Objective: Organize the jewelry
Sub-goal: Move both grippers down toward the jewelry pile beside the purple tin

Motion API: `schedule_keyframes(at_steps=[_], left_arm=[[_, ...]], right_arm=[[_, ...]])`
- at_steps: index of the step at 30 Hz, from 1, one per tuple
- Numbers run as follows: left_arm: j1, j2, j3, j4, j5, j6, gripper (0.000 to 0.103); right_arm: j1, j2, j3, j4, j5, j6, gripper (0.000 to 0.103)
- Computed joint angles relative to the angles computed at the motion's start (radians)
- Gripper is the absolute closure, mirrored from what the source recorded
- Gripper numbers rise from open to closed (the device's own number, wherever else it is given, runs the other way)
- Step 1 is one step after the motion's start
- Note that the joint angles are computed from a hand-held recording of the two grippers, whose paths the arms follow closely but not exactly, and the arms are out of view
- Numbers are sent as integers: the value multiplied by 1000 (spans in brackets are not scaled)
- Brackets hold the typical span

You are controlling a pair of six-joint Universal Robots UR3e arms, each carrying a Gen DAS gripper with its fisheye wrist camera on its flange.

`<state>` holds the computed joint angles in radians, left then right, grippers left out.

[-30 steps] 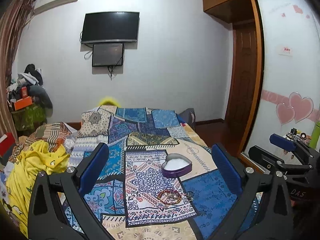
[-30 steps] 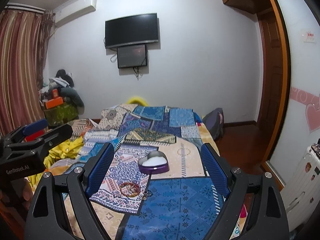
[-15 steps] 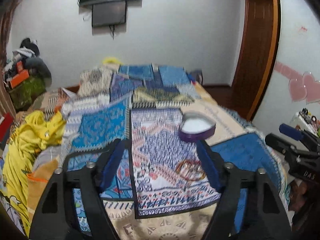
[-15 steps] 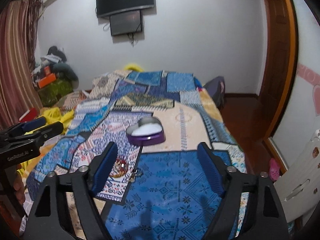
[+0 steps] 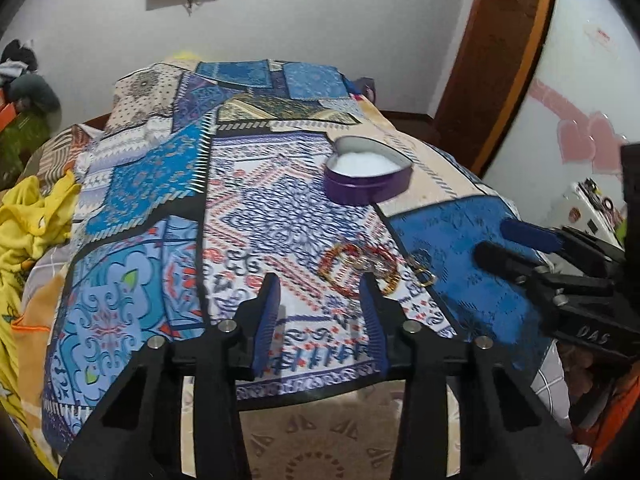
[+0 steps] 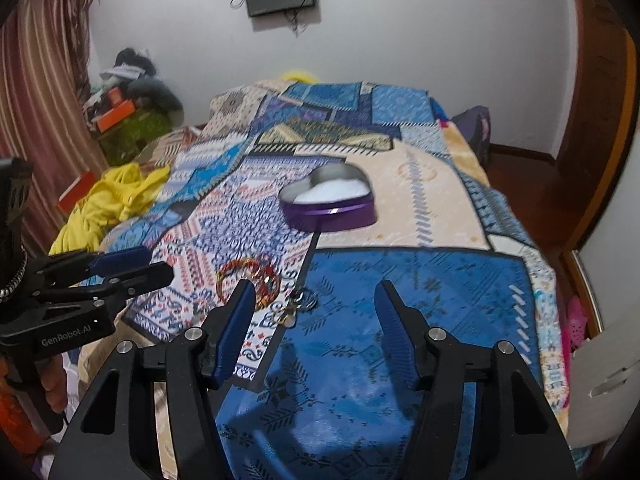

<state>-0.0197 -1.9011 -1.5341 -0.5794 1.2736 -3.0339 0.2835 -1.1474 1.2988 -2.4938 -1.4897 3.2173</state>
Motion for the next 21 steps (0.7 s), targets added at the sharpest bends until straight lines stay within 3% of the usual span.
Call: schedule_keyframes(at_steps=[4,9,12,21], left_arm=[[-13,-31,30,-35,-16,33,75],[-1,-62,56,-85,-67,49,83],[5,-70,60,-98,-83,50,83],[1,-105,90,-118,-81,57,83]], right_arm=[[5,41,-40,35,9,-31,46],[-11,78,-70,80,67,-39,56],[-10,114,-108,108,77,-46,65],[-4,135,-108,86,99,-93,66]])
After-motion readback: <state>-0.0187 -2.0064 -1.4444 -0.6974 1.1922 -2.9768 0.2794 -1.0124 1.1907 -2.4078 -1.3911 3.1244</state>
